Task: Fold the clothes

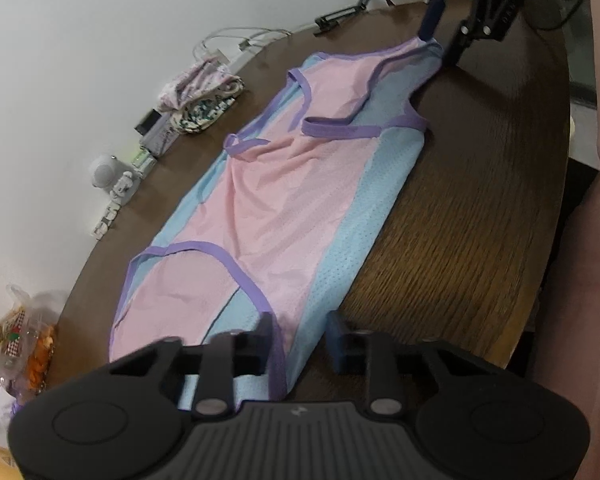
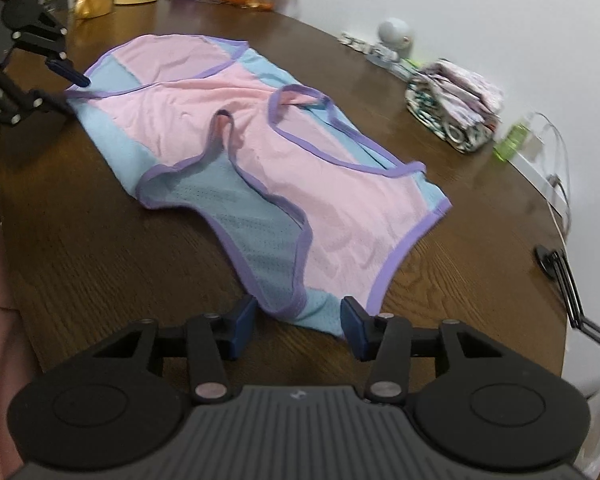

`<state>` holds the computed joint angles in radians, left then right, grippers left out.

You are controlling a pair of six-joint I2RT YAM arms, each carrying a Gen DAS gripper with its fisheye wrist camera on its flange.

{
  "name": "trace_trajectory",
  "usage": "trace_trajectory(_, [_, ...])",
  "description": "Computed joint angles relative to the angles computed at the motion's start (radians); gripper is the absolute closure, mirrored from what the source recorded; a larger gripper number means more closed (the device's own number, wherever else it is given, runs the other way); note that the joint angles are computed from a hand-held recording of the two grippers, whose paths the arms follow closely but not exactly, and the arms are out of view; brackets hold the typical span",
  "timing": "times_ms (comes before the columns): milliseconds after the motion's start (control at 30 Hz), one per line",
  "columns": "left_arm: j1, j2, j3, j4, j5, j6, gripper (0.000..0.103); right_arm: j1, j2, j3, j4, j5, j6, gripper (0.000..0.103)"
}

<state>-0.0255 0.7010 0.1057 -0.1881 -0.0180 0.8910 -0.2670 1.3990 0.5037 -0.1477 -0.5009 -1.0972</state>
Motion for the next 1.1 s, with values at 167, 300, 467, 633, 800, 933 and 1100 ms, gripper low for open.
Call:
trace_trajectory(167, [-0.052,0.007,-0.021,0.041,-0.040,-0.025,0.100,0.001,0.021,0.019,-0.020,-0.017,-0.030,0.077])
trace_trajectory(300, [-0.103,0.022,-0.039,0.086,-0.110,-0.069,0.103,-0.008,0.034,0.035,-0.062,-0.037,-0.043,0.089])
trace_trajectory(467, [-0.181,-0.031,-0.062,0.066,-0.173,-0.133,0.103,-0.013,0.042,0.036,-0.061,-0.046,0.025,0.097])
trace_trajectory(633, [-0.175,-0.054,-0.069,0.068,-0.186,-0.149,0.103,-0.024,0.020,0.021,-0.066,-0.045,0.042,0.097])
trace_trajectory(800, [-0.169,-0.055,-0.075,0.092,-0.197,-0.154,0.103,-0.021,-0.004,0.002,-0.049,-0.038,0.081,0.097])
trace_trajectory(933, [-0.175,-0.075,-0.072,0.106,-0.221,-0.144,0.103,-0.018,-0.025,-0.006,-0.032,-0.027,0.122,0.098])
trace_trajectory(1100, [-0.142,0.007,-0.027,0.232,-0.226,-0.055,0.103,0.010,-0.077,0.027,-0.043,-0.004,0.182,0.099])
